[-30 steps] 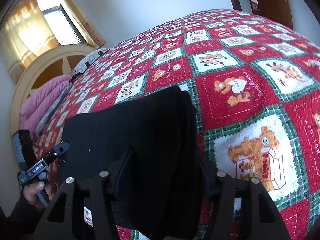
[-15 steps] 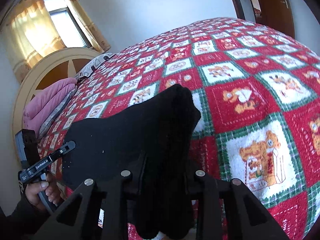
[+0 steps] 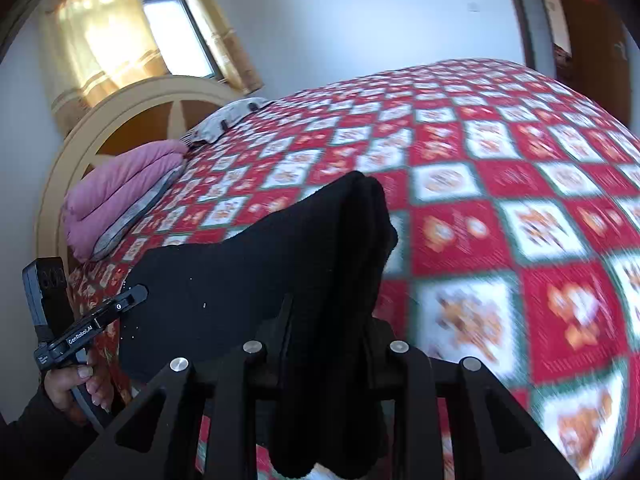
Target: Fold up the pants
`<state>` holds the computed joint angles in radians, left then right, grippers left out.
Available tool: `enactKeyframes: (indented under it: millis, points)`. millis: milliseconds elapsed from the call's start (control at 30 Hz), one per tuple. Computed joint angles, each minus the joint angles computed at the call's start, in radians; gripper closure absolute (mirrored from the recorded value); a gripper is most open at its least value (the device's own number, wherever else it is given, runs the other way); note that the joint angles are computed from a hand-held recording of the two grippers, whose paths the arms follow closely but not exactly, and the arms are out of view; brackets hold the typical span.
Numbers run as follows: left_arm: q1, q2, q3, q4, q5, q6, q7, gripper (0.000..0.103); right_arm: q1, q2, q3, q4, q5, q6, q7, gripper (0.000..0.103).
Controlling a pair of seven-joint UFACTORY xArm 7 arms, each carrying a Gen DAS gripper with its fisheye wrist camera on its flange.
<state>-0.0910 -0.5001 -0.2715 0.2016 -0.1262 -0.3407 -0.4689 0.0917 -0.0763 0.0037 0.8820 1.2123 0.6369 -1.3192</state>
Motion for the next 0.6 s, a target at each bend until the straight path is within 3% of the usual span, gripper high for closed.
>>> enactKeyframes:
  millis: [367, 600]
  points:
    - [0.167, -0.172, 0.081, -0.078, 0.041, 0.088, 0.075, 0.091, 0.112, 0.184, 0.138, 0.225, -0.050, -0.075, 0.081, 0.076]
    - [0.240, -0.141, 0.120, -0.096, 0.048, 0.062, 0.101, 0.091, 0.157, 0.300, 0.213, 0.337, -0.125, -0.140, 0.168, 0.076]
